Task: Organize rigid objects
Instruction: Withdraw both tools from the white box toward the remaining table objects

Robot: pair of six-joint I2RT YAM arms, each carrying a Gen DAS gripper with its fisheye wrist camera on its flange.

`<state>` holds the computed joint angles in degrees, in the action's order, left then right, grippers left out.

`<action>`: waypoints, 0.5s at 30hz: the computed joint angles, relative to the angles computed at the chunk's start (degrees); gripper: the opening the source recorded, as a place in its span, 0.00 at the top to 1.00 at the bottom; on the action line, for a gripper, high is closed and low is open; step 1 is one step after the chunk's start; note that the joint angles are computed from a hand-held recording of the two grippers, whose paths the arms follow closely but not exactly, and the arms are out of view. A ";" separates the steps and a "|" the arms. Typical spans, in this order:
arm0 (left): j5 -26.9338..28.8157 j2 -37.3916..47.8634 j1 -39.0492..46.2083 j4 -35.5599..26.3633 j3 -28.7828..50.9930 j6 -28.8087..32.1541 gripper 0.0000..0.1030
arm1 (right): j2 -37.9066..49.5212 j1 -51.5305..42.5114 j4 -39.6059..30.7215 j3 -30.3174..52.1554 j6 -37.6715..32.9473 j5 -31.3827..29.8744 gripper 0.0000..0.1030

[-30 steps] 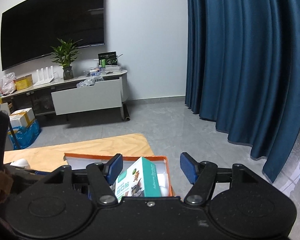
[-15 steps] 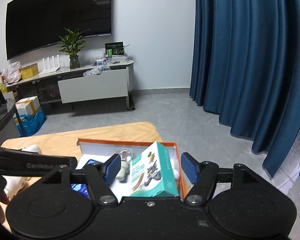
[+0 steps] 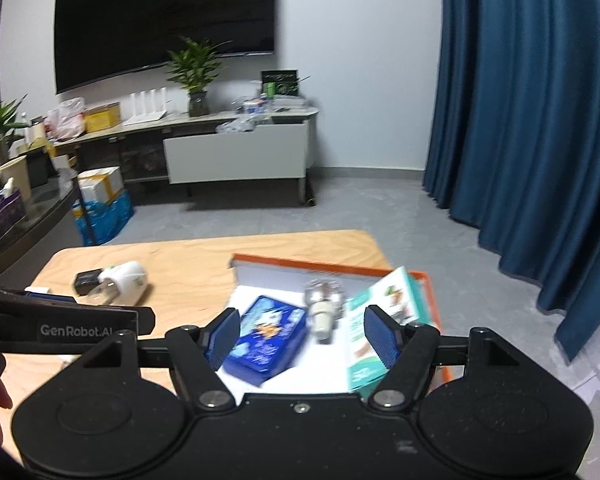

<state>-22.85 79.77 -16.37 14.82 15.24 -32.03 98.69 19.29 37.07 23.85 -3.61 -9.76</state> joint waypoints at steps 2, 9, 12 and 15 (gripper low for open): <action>0.48 -1.86 1.44 -0.25 -1.42 0.02 0.20 | -0.03 2.05 -0.23 -0.09 0.36 0.87 0.21; 2.34 -8.20 7.06 -1.67 -5.80 1.41 0.20 | 0.46 8.03 -0.87 0.17 1.44 2.77 0.21; 3.43 -11.07 9.92 -2.69 -7.19 2.44 0.20 | 0.98 10.46 -1.18 0.81 1.80 3.67 0.21; 4.69 -13.73 12.84 -3.60 -8.40 3.75 0.20 | 1.52 12.83 -1.10 1.22 2.25 4.60 0.21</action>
<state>-18.16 66.04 -3.53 11.23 6.84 -28.28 100.21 32.13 35.98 25.07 -1.35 -5.16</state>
